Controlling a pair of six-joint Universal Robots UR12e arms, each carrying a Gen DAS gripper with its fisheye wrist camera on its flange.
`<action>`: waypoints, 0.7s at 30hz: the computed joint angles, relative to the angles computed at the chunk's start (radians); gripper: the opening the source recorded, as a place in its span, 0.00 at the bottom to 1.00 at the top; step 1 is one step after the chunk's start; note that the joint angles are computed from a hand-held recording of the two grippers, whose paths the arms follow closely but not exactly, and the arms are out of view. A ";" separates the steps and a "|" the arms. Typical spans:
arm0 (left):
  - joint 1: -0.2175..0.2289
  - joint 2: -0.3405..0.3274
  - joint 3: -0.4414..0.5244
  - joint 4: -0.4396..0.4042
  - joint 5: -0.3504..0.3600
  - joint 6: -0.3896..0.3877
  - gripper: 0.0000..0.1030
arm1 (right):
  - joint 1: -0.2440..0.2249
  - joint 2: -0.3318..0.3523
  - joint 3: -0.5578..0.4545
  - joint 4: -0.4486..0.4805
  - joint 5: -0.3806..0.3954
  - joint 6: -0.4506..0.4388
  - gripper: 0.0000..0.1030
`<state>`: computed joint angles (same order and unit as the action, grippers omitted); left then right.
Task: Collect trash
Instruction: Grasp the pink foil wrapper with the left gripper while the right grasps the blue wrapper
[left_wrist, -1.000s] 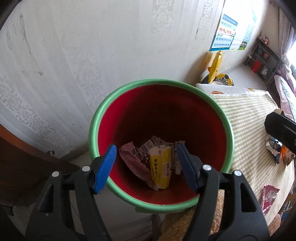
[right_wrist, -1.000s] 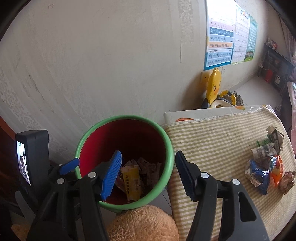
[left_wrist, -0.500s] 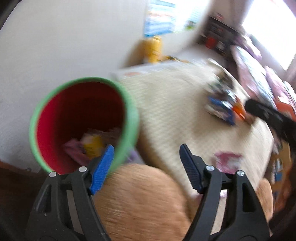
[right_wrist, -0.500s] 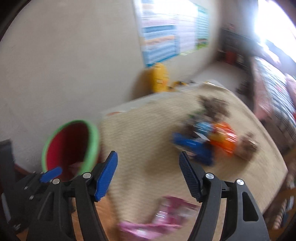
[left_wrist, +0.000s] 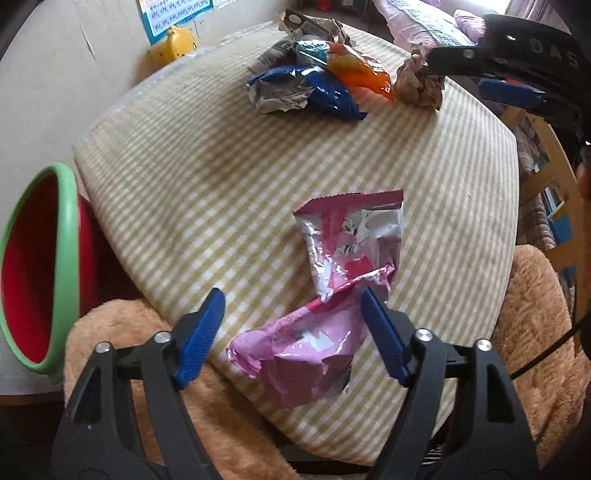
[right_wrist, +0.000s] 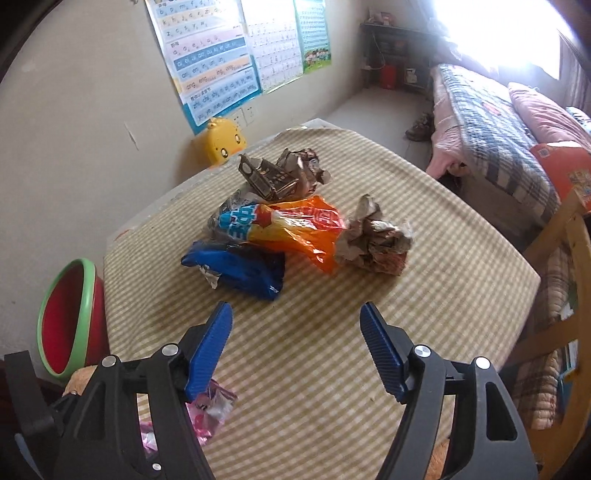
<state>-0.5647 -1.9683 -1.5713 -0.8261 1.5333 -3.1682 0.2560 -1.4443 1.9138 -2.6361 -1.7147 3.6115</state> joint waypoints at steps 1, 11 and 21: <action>-0.001 -0.004 0.005 -0.010 0.004 0.001 0.43 | -0.001 0.011 -0.008 -0.003 0.012 -0.025 0.68; 0.007 -0.003 0.009 -0.028 -0.050 -0.008 0.09 | 0.027 0.171 -0.156 0.091 0.005 -0.291 0.72; 0.048 0.052 -0.042 0.075 -0.001 -0.149 0.09 | 0.044 0.186 -0.169 0.121 0.000 -0.243 0.29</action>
<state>-0.5171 -1.9164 -1.6132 -0.7512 1.5323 -3.3172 0.3000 -1.2587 1.7447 -2.5153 -1.7146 3.3688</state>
